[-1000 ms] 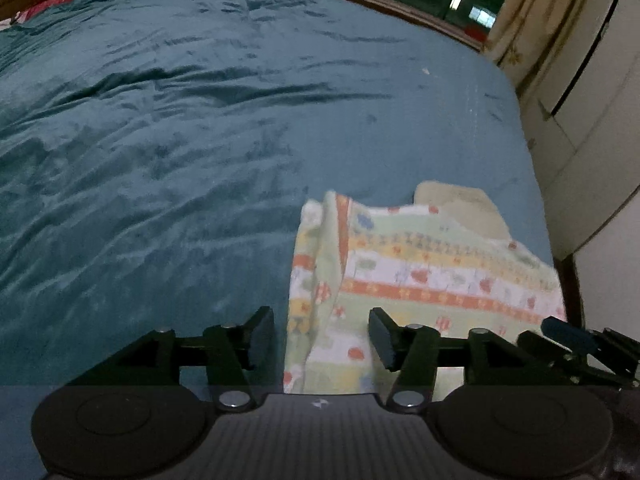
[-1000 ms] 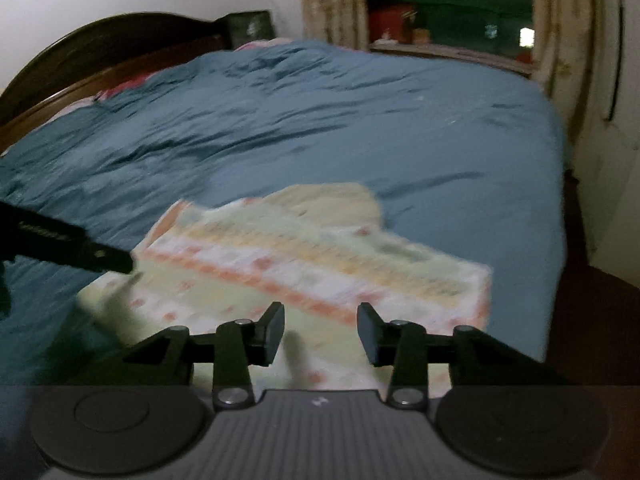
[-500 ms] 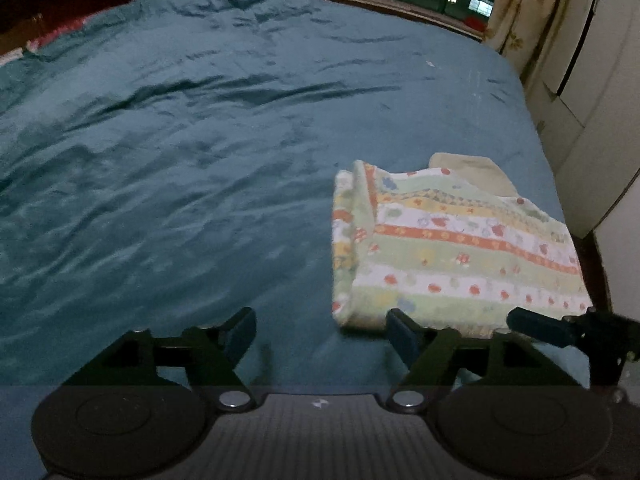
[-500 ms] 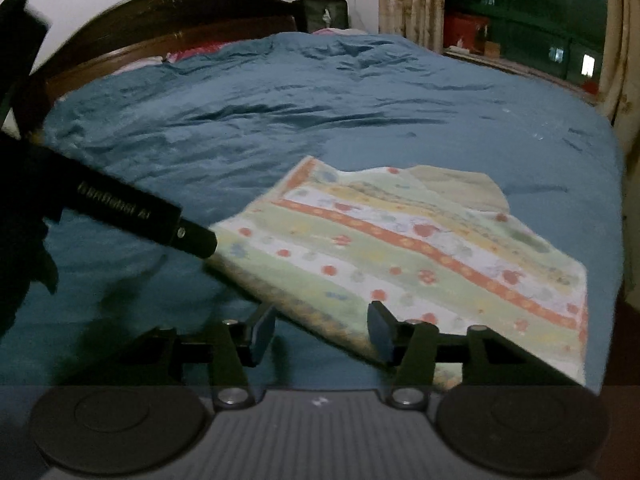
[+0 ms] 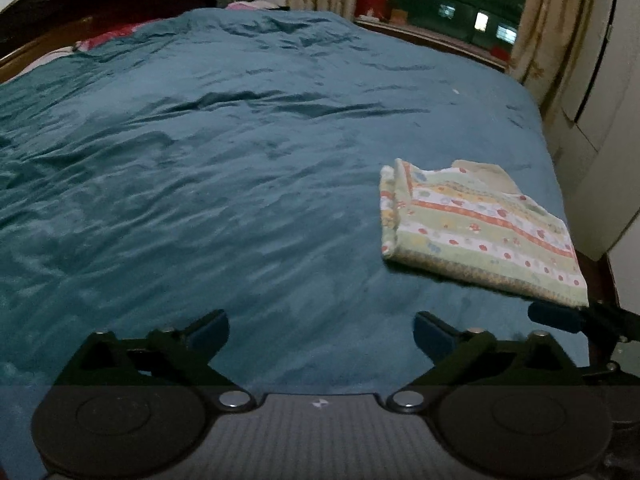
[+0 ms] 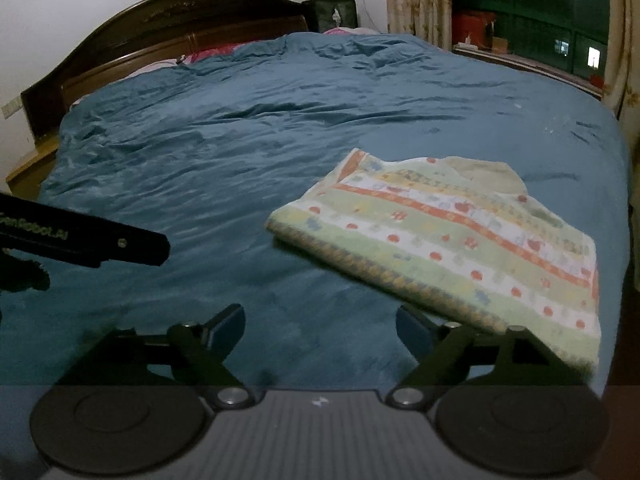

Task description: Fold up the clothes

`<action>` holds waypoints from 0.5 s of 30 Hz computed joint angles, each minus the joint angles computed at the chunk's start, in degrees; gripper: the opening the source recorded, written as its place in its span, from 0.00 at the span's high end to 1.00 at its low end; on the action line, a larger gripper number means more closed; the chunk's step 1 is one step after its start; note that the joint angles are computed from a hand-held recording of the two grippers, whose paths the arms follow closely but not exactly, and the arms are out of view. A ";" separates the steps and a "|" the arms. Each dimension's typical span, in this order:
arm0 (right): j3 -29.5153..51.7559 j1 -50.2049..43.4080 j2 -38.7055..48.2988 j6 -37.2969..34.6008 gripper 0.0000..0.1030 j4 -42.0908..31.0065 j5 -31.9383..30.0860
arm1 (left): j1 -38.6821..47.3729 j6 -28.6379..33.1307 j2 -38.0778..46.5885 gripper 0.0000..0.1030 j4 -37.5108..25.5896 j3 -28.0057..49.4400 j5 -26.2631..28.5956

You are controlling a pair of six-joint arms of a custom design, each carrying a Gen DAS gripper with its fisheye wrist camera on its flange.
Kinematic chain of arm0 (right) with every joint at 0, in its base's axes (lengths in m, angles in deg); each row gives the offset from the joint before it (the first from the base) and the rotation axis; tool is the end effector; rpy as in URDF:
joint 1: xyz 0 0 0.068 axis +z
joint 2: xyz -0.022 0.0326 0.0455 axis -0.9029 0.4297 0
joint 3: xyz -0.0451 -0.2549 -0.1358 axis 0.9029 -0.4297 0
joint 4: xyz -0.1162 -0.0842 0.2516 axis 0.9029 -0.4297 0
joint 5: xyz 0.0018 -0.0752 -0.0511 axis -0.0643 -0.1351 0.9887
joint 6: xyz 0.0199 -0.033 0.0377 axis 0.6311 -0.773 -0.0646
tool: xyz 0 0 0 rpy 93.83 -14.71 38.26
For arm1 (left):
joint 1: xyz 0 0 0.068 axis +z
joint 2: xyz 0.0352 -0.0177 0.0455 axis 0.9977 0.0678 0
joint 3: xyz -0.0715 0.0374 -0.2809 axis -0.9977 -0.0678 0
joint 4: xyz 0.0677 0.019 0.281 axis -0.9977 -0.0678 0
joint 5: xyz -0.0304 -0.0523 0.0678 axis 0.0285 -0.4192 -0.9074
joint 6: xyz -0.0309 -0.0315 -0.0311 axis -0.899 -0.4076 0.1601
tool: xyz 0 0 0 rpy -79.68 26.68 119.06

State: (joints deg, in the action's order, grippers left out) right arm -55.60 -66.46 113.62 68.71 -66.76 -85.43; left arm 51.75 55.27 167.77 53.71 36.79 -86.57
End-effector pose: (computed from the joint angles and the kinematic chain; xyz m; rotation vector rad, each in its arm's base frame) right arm 0.2393 0.0046 0.0940 -0.4215 2.3096 0.3007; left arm 0.2451 -0.1535 0.1381 -0.0632 2.4200 -0.1030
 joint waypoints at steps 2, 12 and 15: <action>-1.23 0.81 -2.02 0.61 0.14 -0.97 0.67 | -1.02 -0.72 -2.94 0.00 0.23 -2.42 -1.49; -6.43 4.55 -10.62 3.61 0.03 -3.25 3.98 | -5.47 -5.33 -14.47 0.00 0.19 -11.78 -4.63; -7.56 5.65 -12.72 3.91 0.00 -3.58 5.18 | -7.60 -7.09 -14.57 0.00 -1.18 -11.89 -5.99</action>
